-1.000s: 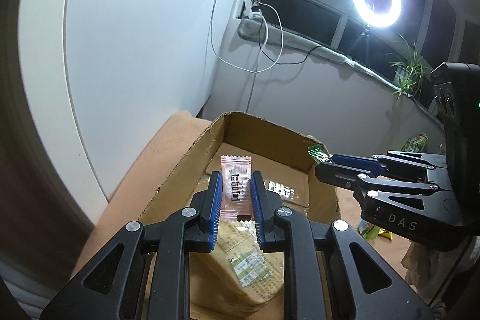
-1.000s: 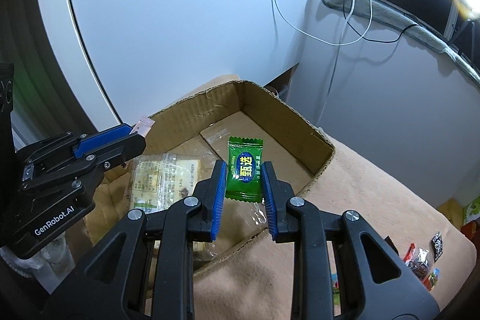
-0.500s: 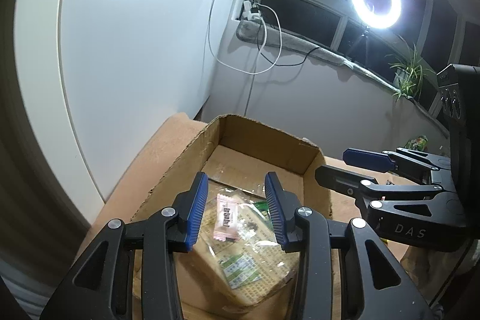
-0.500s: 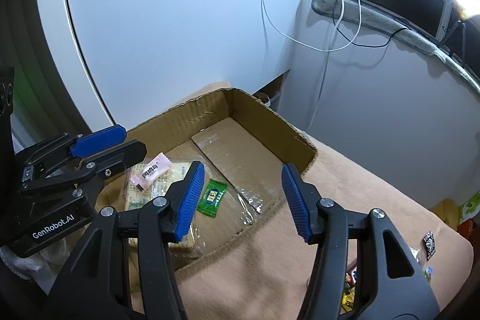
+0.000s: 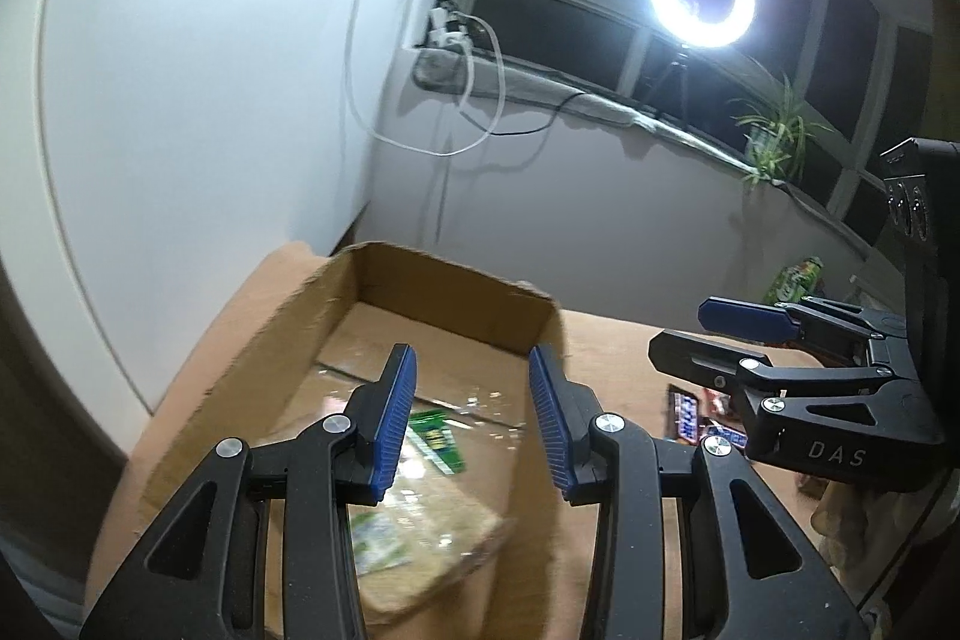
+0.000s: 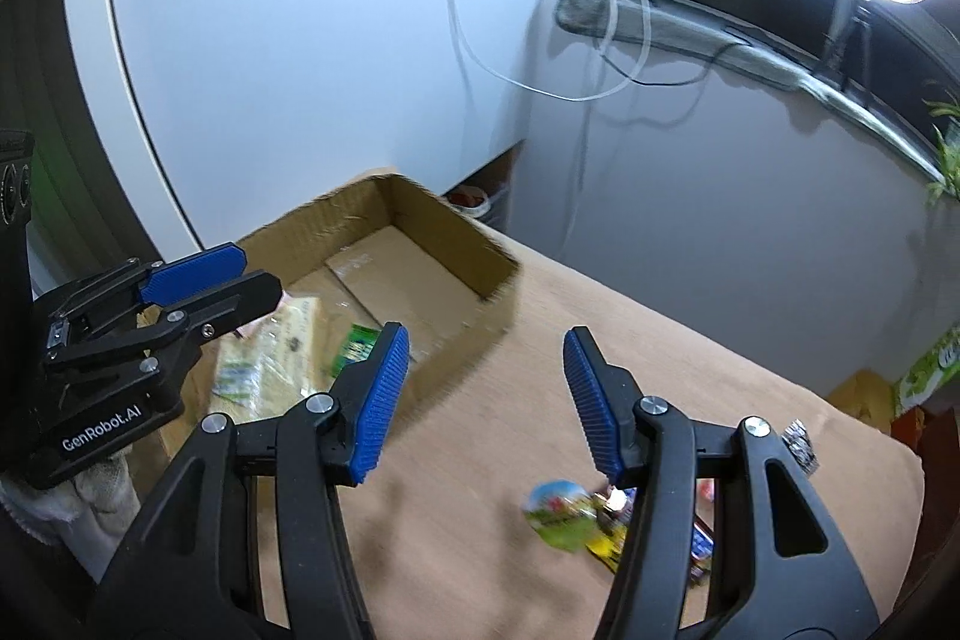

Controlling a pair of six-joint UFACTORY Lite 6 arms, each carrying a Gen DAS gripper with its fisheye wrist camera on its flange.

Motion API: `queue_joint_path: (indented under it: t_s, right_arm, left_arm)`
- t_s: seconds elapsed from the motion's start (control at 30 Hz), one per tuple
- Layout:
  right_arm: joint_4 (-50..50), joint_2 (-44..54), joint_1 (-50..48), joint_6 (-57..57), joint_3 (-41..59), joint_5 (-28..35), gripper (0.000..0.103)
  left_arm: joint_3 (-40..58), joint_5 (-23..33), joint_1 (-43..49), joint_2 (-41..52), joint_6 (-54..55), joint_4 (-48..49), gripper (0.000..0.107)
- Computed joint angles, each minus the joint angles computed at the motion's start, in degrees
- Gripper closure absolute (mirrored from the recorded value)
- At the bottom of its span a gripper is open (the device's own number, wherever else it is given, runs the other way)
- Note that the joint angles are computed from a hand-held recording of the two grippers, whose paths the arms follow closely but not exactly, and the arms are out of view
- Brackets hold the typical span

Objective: Organize snacks
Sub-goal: 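Move both tools back over the remaining snacks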

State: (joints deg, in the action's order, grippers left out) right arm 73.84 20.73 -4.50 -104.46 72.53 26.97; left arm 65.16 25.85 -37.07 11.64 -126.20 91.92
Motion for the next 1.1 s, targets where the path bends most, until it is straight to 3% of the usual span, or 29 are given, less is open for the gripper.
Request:
queue_joint_path:
  t_s: [0.3, 0.4, 0.47, 0.63, 1.1]
  right_arm:
    - [-1.7, -1.4, -10.7, -1.3, -1.1, 4.1, 0.047]
    - [-2.2, -0.8, -14.9, -1.8, -0.5, 5.8, 0.047]
    - [-2.6, -0.1, -17.8, -2.0, 0.1, 6.9, 0.046]
    - [-3.2, 2.1, -24.9, -3.0, 2.3, 9.6, 0.030]
    - [-11.0, 17.7, -37.3, 1.3, 15.2, 11.8, 0.030]
  left_arm:
    - [10.4, -1.1, -4.1, 8.0, 7.7, -5.9, 0.069]
    - [14.3, -1.5, -5.4, 11.0, 11.3, -8.6, 0.058]
    - [17.4, -1.8, -6.5, 13.7, 14.5, -11.4, 0.058]
    - [24.4, -3.5, -7.9, 20.0, 21.1, -18.3, 0.058]
    - [45.2, -2.6, -9.6, 36.4, 46.4, -43.3, 0.051]
